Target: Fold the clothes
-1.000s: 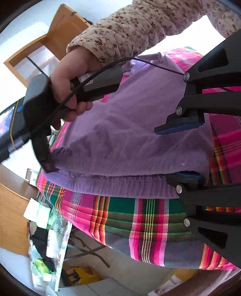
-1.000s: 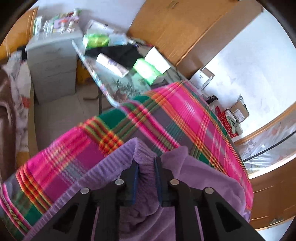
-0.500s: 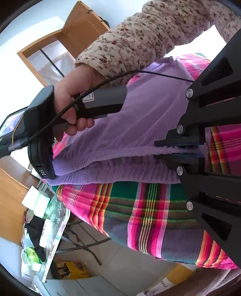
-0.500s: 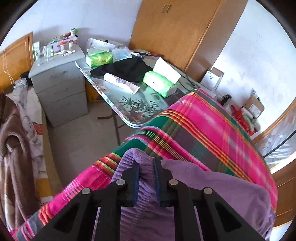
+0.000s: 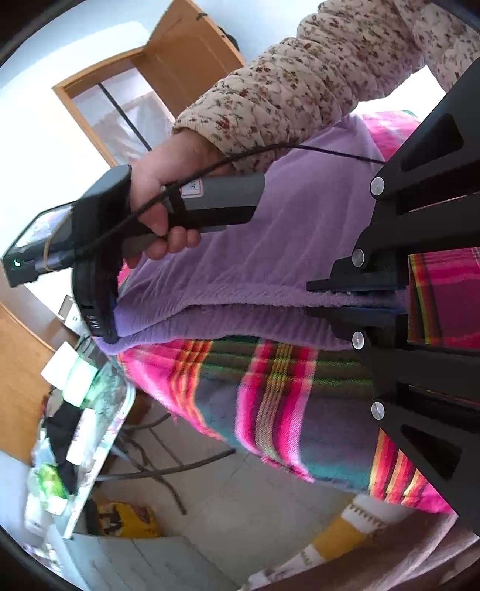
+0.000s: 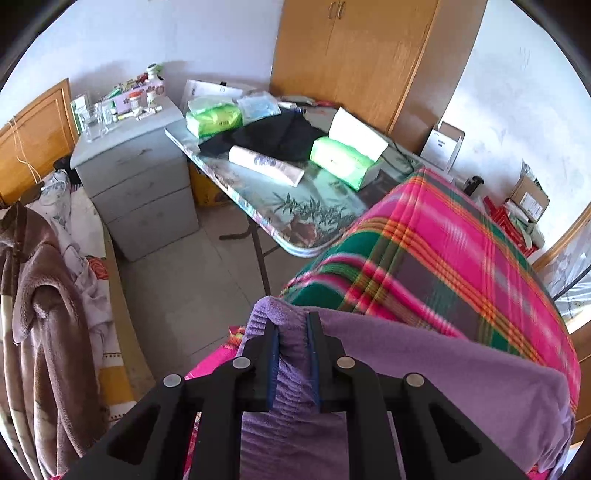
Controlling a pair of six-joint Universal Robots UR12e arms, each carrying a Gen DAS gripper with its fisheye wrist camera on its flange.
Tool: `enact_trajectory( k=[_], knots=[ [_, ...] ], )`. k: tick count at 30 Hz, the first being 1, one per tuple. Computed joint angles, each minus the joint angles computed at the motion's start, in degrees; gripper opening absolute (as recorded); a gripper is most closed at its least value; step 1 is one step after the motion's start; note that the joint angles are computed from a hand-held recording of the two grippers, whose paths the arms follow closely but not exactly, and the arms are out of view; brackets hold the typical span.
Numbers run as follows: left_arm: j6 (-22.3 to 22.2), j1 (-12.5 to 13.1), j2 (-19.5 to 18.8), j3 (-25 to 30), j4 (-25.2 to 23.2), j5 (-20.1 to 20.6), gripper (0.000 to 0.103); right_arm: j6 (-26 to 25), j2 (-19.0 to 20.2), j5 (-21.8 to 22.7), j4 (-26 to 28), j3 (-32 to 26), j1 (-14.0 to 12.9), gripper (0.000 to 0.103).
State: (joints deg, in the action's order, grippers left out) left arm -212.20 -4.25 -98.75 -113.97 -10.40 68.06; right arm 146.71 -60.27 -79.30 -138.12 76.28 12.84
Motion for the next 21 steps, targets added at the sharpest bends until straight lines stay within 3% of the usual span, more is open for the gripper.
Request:
enact_trajectory(
  k=[11, 14, 17, 21],
  knots=[
    [0.9, -0.9, 0.9, 1.2, -4.8, 3.3, 0.010, 1.5, -0.7, 3.1, 2.7, 0.0, -1.1, 0.023],
    [0.5, -1.5, 1.8, 1.4, -5.7, 7.3, 0.011, 2.9, -2.3, 7.1, 2.2, 1.4, -2.8, 0.026],
    [-1.0, -1.7, 2.6, 1.3, -5.2, 9.1, 0.023, 5.2, -4.3, 10.9, 2.0, 3.0, -5.1, 0.028],
    [-0.8, -2.4, 3.0, 1.8, -5.1, 9.8, 0.024, 6.1, -7.2, 13.2, 0.4, 5.8, -8.0, 0.028]
  ],
)
